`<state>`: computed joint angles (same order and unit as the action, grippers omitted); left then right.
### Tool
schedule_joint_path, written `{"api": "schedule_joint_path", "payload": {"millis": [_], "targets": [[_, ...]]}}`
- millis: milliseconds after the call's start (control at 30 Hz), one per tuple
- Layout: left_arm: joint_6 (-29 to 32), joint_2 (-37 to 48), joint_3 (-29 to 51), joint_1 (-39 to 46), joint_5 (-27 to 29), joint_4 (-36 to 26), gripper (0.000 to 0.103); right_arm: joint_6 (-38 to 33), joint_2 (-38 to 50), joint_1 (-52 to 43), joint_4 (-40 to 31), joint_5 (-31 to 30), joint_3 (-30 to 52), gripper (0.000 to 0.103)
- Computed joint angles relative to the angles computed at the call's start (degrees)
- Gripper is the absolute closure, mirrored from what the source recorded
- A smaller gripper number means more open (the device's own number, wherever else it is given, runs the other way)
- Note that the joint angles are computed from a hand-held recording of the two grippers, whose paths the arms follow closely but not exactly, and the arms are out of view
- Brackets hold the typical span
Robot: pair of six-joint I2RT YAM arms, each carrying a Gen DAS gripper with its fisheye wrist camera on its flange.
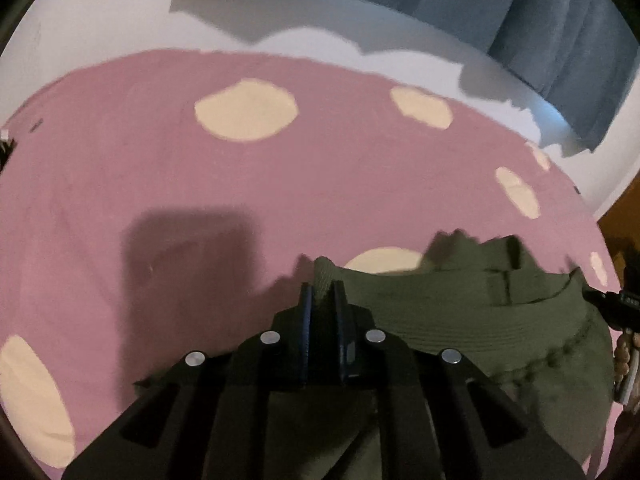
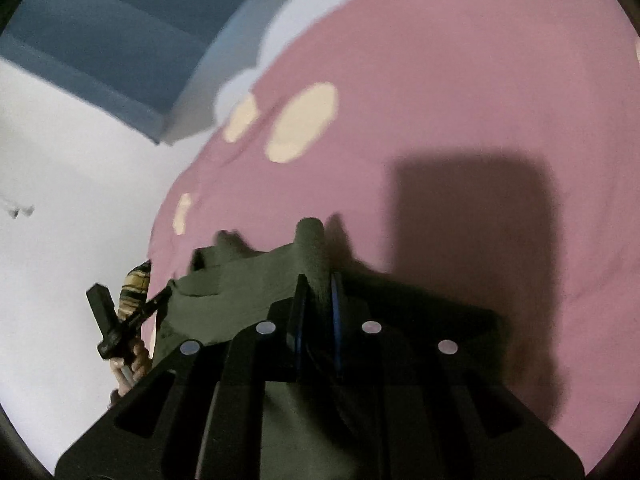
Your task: Fold small clothes
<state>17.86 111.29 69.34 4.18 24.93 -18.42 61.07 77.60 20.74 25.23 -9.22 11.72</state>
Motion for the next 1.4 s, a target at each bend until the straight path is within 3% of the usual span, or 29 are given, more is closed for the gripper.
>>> {"api": "schedule_joint_path", "payload": {"millis": [300, 400, 533, 733, 833, 900, 967, 1067, 1167, 1333, 1400], "targets": [[0.29, 2.72, 0.56, 1.69, 2.88, 1.4, 0.091, 1.56, 8.23, -1.27, 14.31, -2.1, -3.82, 0.093], [0.48, 2.06, 1.45, 1.47, 2.66, -0.67, 0.091, 2.11, 9.34, -1.85, 16.62, -3.35, -4.09, 0.092], [3.12, -2.38, 1.36, 2.57, 3.99, -4.78, 0.089, 0.87, 0.53, -1.45, 5.81, -1.31, -3.41, 0.086], [4.92, -8.32, 0.89, 9.31, 8.11, -12.63, 0.085, 3.23, -20.64, -0.32, -14.9, 5.45, -5.73, 0.073], [6.71, -11.02, -0.46, 13.77, 11.0, -16.18, 0.076, 6.1, -34.56, 4.4, -28.67, 11.25, -5.77, 0.069], [8.06, -13.12, -2.12, 16.71, 12.14, -18.19, 0.068, 9.76, -43.56, 10.38, -38.2, 17.25, -5.04, 0.064], [10.89, -15.67, -4.59, 19.76, 13.35, -20.69, 0.067, 15.25, -49.43, 18.97, -46.56, 25.15, -3.36, 0.06], [14.52, -19.65, -8.7, 23.06, 13.68, -22.13, 0.066, 24.79, -50.23, 33.46, -54.87, 36.89, 0.38, 0.056], [18.97, -22.71, -12.27, 27.36, 15.8, -25.02, 0.056, 36.77, -44.53, 48.59, -59.87, 48.41, 4.69, 0.05], [27.81, -23.68, -16.28, 35.9, 18.61, -31.81, 0.053, 52.89, -30.29, 64.96, -61.79, 58.79, 10.98, 0.047], [31.32, -21.43, -16.02, 38.59, 19.32, -35.66, 0.052, 54.01, -25.75, 66.73, -58.81, 59.66, 12.55, 0.047]]}}
